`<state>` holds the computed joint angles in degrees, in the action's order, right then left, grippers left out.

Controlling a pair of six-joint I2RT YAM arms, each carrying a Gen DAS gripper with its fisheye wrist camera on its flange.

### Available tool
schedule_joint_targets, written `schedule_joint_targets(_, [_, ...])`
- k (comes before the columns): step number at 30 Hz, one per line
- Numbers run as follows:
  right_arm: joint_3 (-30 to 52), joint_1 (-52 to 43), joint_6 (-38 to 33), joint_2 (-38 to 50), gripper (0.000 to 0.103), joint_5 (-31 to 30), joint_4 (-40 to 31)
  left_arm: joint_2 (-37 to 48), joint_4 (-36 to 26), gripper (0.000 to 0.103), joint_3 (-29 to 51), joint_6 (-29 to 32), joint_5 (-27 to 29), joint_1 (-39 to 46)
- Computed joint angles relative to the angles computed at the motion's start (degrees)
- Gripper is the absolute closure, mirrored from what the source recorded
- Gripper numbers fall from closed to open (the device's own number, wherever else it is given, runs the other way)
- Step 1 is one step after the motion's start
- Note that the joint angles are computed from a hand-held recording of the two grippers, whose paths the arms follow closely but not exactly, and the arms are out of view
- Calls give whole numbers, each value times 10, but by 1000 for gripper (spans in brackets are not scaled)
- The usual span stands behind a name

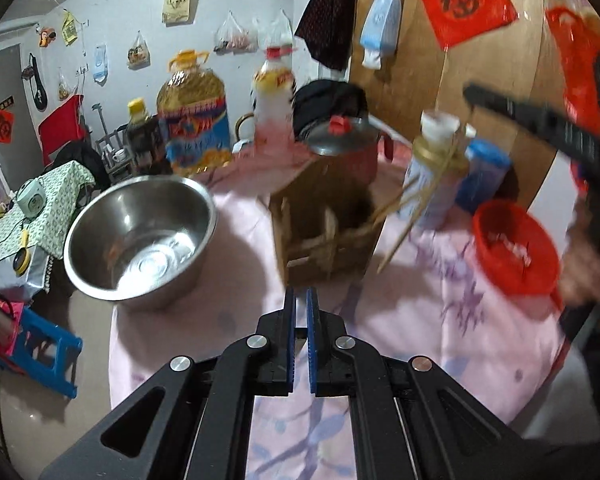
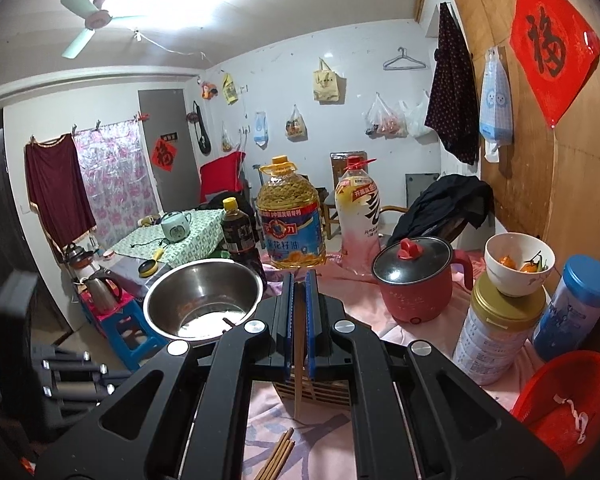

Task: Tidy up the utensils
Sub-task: 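Lift both held chopsticks up and lower them into the wooden holder, then open both tools to release the chopsticks inside the holder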

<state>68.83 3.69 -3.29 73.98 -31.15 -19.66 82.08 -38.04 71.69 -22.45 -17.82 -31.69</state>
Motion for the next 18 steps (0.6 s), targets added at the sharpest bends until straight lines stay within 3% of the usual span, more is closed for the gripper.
schedule_joint_targets(8, [53,-21,10,46,97,-20,12,105,-37,98,224,43,47,38])
schedule_joint_targets(13, [96,-10,13,91,97,-10,29,201,-35,98,378,63,32,57])
schedule_joint_targets(18, [119,6,18,140,97,12,61,264,-5,98,432,68,13,75])
